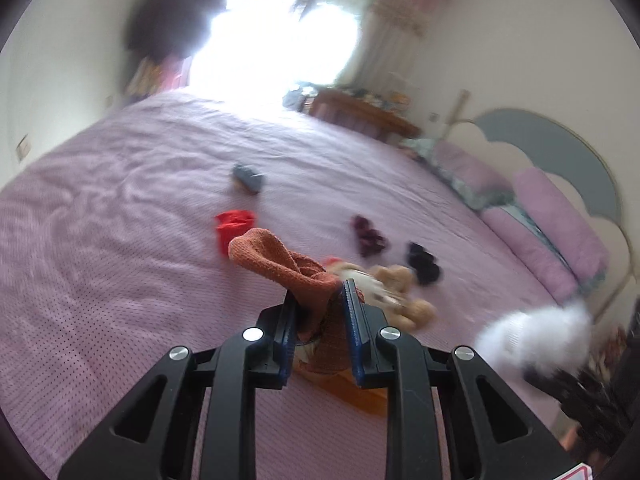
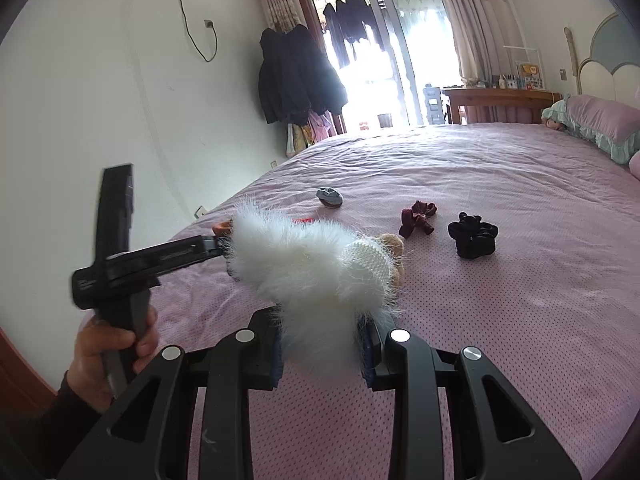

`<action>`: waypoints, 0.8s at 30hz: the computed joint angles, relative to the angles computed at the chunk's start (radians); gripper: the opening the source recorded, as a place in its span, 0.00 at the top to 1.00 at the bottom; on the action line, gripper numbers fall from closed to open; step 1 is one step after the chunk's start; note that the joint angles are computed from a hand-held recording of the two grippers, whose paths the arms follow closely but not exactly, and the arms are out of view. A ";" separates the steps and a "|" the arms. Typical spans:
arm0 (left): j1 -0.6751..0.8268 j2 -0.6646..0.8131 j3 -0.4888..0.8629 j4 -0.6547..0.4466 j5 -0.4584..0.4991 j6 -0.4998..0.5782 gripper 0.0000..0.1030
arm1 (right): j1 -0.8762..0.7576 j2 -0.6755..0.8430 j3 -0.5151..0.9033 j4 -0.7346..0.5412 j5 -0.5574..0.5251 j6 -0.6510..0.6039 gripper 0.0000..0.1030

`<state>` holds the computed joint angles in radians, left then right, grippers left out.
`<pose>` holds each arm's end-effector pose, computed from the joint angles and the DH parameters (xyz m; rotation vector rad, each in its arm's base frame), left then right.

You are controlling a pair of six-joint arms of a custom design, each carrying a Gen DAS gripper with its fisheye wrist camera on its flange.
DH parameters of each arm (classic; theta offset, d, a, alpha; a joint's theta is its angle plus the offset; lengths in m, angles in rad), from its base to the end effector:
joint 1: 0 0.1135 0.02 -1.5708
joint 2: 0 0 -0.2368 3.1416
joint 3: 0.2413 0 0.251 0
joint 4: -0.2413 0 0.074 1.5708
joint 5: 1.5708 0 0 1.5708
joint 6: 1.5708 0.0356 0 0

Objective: Collect trash
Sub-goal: 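Grasp the brown sock with the left gripper while the right holds the plush, then carry sock and white plush over the yellow bin and open both grippers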

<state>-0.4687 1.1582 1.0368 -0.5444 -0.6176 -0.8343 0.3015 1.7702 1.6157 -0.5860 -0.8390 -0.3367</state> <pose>0.2370 -0.0969 0.2968 -0.6936 1.9818 -0.0853 0.3637 0.1408 0.3014 -1.0704 1.8993 0.9373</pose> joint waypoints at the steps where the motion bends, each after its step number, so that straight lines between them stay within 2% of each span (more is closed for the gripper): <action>1: -0.036 0.005 0.016 -0.011 -0.022 -0.001 0.78 | -0.009 -0.016 -0.016 -0.002 -0.006 -0.006 0.72; 5: -0.178 0.040 0.078 -0.022 -0.078 0.010 0.78 | -0.076 -0.102 -0.100 -0.012 -0.044 -0.034 0.72; 11: -0.320 0.142 0.151 0.034 -0.065 0.025 0.78 | -0.228 -0.195 -0.180 -0.094 -0.125 -0.108 0.72; 16: -0.393 0.290 0.251 0.076 -0.019 0.045 0.78 | -0.375 -0.242 -0.223 -0.189 -0.178 -0.219 0.72; 24: -0.461 0.586 0.483 0.120 0.119 0.107 0.78 | -0.637 -0.245 -0.247 -0.361 -0.219 -0.432 0.72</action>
<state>-0.9301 1.7446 1.5196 -0.4246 -0.4986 -0.7278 -0.3360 1.5254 1.3692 -0.9473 -1.0577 -0.7688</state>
